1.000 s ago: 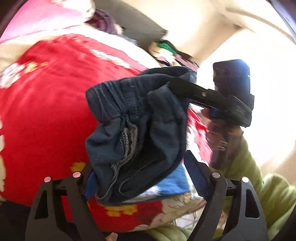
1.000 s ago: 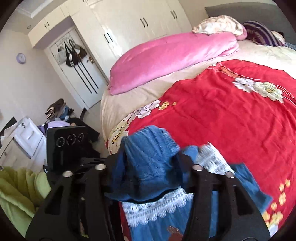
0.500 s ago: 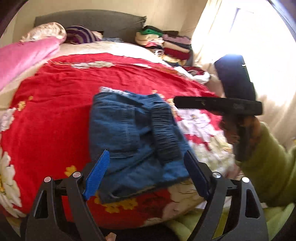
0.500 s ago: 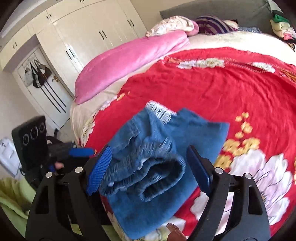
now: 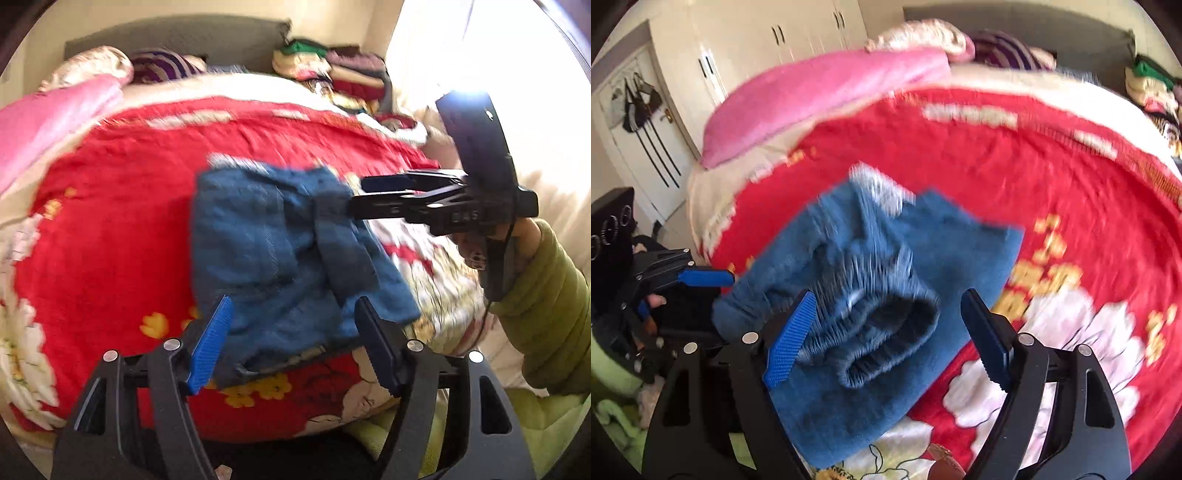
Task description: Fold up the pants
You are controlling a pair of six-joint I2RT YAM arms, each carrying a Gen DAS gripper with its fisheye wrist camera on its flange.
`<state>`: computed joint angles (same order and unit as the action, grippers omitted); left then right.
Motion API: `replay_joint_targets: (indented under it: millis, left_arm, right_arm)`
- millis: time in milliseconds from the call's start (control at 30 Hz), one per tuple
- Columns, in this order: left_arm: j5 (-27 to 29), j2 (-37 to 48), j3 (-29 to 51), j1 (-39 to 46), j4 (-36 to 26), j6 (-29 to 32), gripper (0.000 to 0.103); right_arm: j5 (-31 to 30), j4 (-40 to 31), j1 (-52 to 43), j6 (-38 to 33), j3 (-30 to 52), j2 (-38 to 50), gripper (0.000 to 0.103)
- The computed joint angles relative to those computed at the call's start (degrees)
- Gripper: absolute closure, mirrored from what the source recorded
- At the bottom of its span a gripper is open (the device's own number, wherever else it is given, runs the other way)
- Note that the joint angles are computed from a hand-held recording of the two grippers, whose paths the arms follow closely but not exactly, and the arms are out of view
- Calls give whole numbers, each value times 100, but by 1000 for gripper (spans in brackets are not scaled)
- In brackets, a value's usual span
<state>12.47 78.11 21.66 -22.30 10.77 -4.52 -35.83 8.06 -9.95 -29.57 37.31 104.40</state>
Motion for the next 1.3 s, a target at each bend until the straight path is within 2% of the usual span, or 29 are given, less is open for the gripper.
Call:
replay_joint_targets:
  millis: [100,167,267,300,367,467,500,533,567,667,733,800,867,1033,1133,1233,1300]
  left_arm:
    - [51,-254,2,207,-143,-145,38]
    - [29,-181,54,176,-173,-190,64]
    - [14,255,209,-3,-145,-176,82]
    - [27,529,316,-78,-97,-136,83]
    - [-64,816,355,-326,-77,-55,83]
    - [-139,1156,397,-483,0,-7,83]
    - [-91,1171,383,-452,22,8,83]
    - [-41,1158,375,-412,18,19,83]
    - [26,1117,362,-364,-5,5,83]
    - [114,1077,310,-277,21,24,82]
    - [148,1069,298,-232,47,21,82]
    - [158,1060,284,-244,67,-6,82]
    - [136,1100,304,-288,105,-45,82]
    - [179,1130,321,-292,106,-43,82]
    - [228,1111,313,-268,87,-31,82]
    - [298,1123,315,-230,84,-26,82]
    - [325,1145,326,-207,91,-4,81]
  right_arm:
    - [-202,-309,12,61,274,-124,29]
    - [-67,-428,196,100,559,-29,30]
    - [308,-730,600,123,1153,358,51]
    - [344,-804,641,107,1258,463,59]
    - [487,-1044,825,74,1611,776,67]
    - [691,-1356,1057,-80,1950,1156,71]
    - [769,-1381,1122,-161,1989,1273,85]
    - [810,-1386,1174,-216,2003,1375,94]
    - [868,-1200,1231,-154,1890,1359,99]
    - [1179,-353,1460,57,1225,847,99]
    - [1635,120,1683,148,978,611,99]
    - [2110,227,1858,67,1116,803,99]
    - [2339,268,1928,88,1352,1190,99]
    - [2319,700,1910,530,1311,1441,98]
    - [2278,699,1895,726,1255,1357,97]
    - [2101,722,1794,812,1026,1015,85]
    - [1991,860,1708,858,815,756,73]
